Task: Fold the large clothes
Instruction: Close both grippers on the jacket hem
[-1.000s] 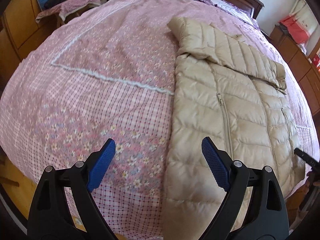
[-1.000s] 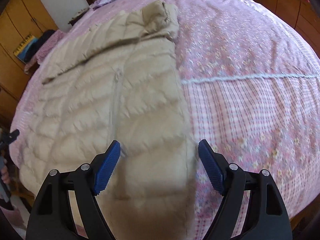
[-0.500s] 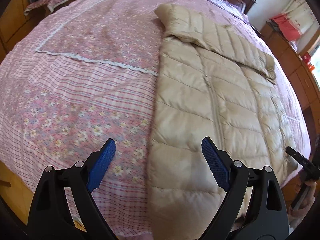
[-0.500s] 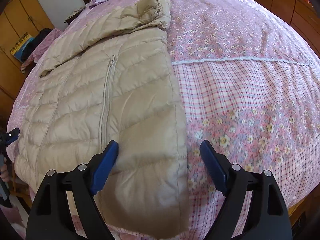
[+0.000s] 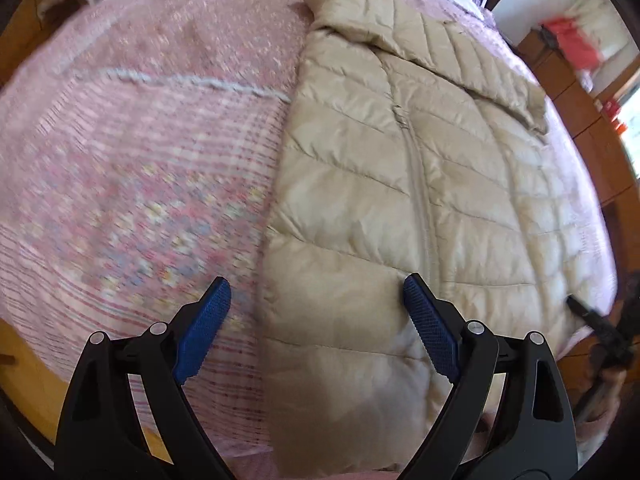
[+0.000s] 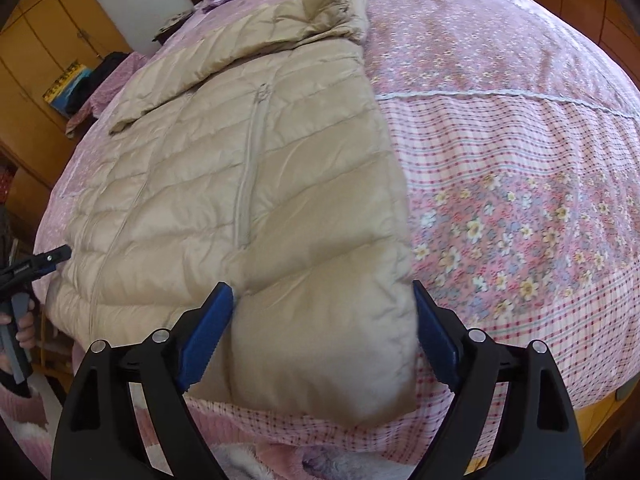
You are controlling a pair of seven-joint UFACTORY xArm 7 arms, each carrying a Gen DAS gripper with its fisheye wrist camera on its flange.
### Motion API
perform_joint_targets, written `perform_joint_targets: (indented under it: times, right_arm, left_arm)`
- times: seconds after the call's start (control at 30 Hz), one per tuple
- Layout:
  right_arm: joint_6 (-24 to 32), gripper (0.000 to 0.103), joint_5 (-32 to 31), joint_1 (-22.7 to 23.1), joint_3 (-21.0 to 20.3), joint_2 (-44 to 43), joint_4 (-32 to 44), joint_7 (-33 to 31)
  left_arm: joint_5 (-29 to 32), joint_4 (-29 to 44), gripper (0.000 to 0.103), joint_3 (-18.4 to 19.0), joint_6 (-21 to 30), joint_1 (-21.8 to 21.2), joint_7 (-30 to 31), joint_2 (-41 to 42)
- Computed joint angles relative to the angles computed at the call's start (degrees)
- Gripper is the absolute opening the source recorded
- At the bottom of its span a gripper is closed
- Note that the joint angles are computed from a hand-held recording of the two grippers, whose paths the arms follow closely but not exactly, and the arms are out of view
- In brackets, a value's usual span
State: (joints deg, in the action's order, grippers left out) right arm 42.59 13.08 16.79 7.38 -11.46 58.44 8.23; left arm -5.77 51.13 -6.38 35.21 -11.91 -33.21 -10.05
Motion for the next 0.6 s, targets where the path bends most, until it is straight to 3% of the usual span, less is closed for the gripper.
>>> perform_joint_targets:
  times: [0.1,0.2,0.3,0.37,0.47,0.6]
  right_arm:
    - [-0.63,0.084,-0.11,0.42,0.31,-0.44,-0.53,-0.27]
    - [-0.69,0.084,1.22,0.83,-0.04,-1.13,-1.15,-1.11]
    - [0.16,0.084,4.71,1.58,-0.94,-1.74,-1.3,-3.73]
    - [0.87,0.084,6.16,1.73,-1.24,-1.83,-0.99,-4.89]
    - [-0.55,0.075,9.25,2.06,-1.61,-2.85,-1.71,-6.27]
    - [-1.53,0.051,10.82,2.08,-1.96,-3.42,-2.27,-7.58]
  left_arm:
    - [-8.0,-0.71,0.087,1.15,-1.77,-1.93,4.64,0.02]
    - [-9.15,-0.75,0.086,0.54,-2.05,-2.55,5.76,-0.14]
    - [-8.21,-0.7,0.075,-0.05,-2.01,-2.64,5.24,0.1]
    - [-8.92,-1.34,0.061,-0.16,-3.08,-3.02,5.3,-0.32]
    - [-10.64,-3.45,0.052,-0.03,-4.83,-3.74,5.95,-2.0]
    - [-11.45,-4.8,0.042,0.37,-4.86,-3.93,6.29,-3.49]
